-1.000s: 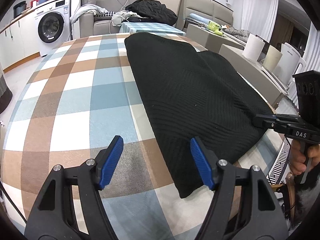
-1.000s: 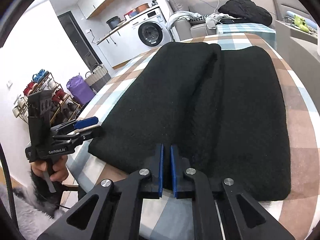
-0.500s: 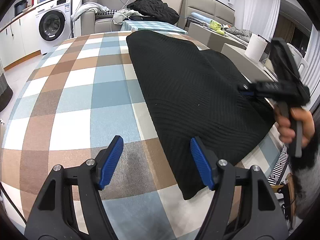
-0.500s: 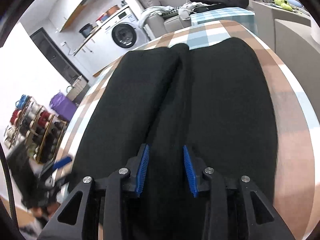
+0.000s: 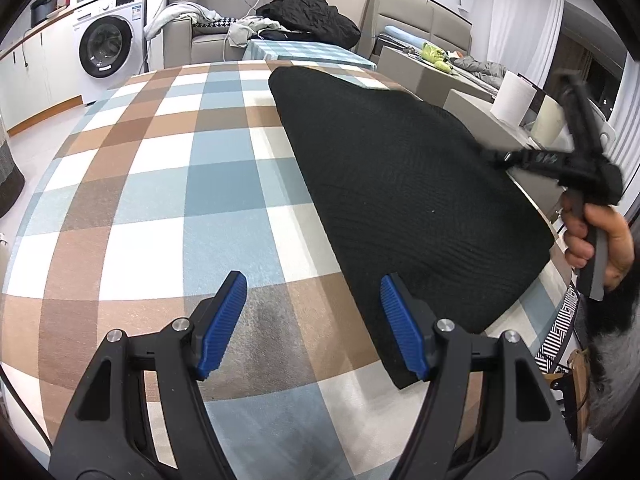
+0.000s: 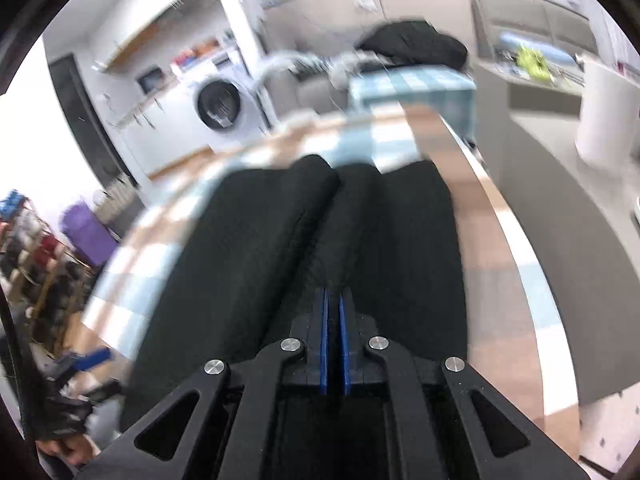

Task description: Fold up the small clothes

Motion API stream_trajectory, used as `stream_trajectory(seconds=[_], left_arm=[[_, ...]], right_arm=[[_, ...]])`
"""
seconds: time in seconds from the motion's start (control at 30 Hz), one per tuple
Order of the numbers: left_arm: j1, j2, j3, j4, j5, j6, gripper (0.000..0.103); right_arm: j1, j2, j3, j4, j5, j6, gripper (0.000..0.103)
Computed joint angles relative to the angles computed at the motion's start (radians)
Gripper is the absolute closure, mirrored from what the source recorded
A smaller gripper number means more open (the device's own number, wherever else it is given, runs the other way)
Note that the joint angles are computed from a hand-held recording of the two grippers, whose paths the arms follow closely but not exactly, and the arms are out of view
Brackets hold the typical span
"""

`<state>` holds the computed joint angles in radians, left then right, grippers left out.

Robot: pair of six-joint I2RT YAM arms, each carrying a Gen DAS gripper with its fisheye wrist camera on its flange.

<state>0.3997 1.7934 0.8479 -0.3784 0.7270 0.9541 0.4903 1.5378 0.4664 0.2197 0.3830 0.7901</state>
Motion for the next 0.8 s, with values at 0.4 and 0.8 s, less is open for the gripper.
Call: stream_trajectory(seconds=[0.4,0.8], left_arm=[[-0.019,-0.002,-0.022,0.031,-0.014,-0.004,0.036],[-0.018,0.011,-0.014,0.041,-0.018,-0.011,0.036]], right_arm=[[-0.115,0.035,-0.021,0.069,-0.157,-0.035,0.070],[-0.182,0.102,0.158,0.026,-0.069,-0.117,0.098]])
